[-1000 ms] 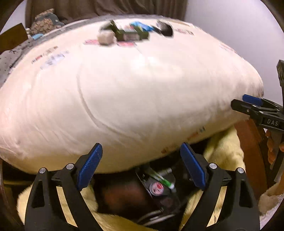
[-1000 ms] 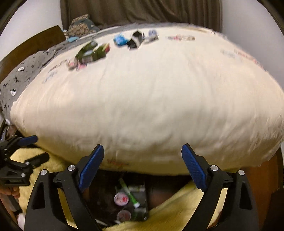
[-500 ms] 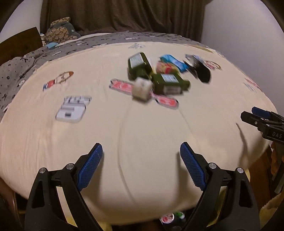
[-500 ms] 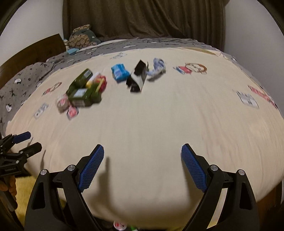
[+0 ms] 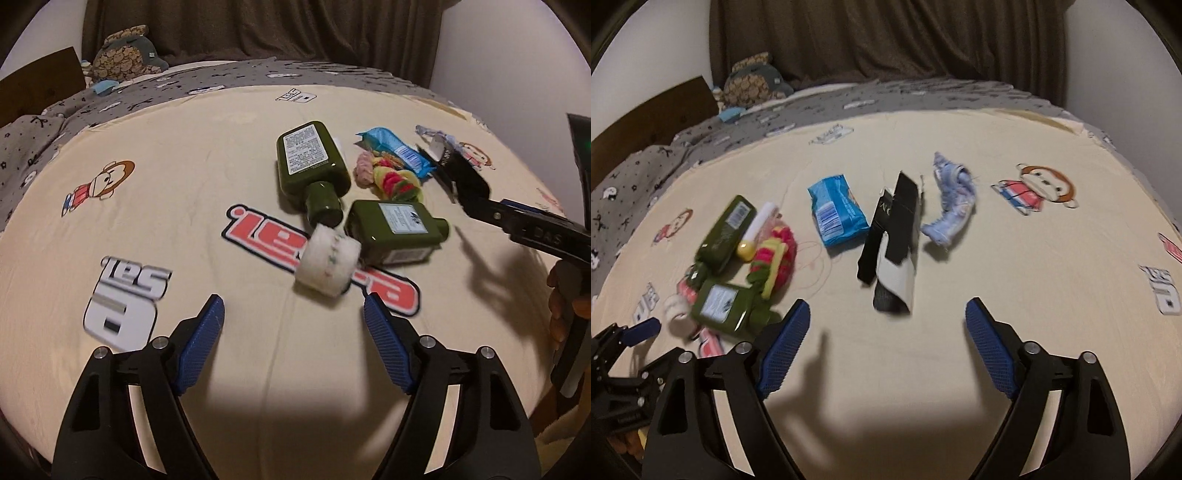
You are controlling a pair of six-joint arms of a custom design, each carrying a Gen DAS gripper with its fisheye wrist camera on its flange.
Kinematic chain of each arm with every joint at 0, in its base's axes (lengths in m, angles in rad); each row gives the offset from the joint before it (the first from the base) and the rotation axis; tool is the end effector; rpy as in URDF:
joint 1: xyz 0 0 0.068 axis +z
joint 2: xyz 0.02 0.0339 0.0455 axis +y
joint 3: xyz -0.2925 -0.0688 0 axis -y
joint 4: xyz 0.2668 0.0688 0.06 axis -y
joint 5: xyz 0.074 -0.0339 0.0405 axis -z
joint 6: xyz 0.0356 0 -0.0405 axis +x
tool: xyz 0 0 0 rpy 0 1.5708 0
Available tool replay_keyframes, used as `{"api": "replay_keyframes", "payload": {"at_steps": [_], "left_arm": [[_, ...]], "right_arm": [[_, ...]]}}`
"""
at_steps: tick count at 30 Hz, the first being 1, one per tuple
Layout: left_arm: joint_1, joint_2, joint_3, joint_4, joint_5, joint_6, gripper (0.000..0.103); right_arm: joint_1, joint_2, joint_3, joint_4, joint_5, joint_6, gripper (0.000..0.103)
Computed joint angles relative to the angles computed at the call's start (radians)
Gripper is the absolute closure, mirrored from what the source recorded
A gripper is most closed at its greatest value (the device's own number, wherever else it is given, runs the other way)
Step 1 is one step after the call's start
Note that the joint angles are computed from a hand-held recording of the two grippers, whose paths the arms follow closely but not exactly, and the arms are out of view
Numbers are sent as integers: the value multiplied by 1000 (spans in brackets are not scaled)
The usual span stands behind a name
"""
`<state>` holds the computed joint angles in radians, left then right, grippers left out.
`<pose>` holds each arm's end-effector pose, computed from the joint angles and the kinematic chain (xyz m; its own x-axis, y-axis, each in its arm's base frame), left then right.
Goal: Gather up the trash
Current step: 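Grasp the white roll with left tool while right tool grasps the black-and-white box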
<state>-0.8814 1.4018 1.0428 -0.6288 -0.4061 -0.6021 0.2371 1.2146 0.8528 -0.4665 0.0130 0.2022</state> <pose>0.2019 -0.2229 0.2752 -0.7608 0.1049 -0.6405 0.1695 0.9847 -0.0400 0.2556 0.0613 0.2686 -0.7470 0.0261 -0.6643 -0.0779 0.9889 0.1264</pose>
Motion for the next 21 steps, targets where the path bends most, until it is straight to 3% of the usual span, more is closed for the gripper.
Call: {"api": "replay_keyframes", "payload": {"at_steps": [4,9,11,13,15,16,21], "left_arm": [[26,41,27,24,5,44,32],[56,89,67,41,16,70,53],[64,97,74,49,38,65,64],[62,94,75,44,46,60,80],[51,81,68,35,44,51,80],[47,71,59,34,47,46,80],[-3,6,20,-5,29,-13,80]], "right_arm": [[13,77,38,6,13,-13,23],[9,153,103,6,-20,-4,29],[14,182,126,1,-13,1,34],[12,183,126,0,-6,6,53],[0,171,118,-3,-17,2,68],[-9,159,109,-5,-28,-6,71],[-24,56,35,-27,-44,-40,72]]}}
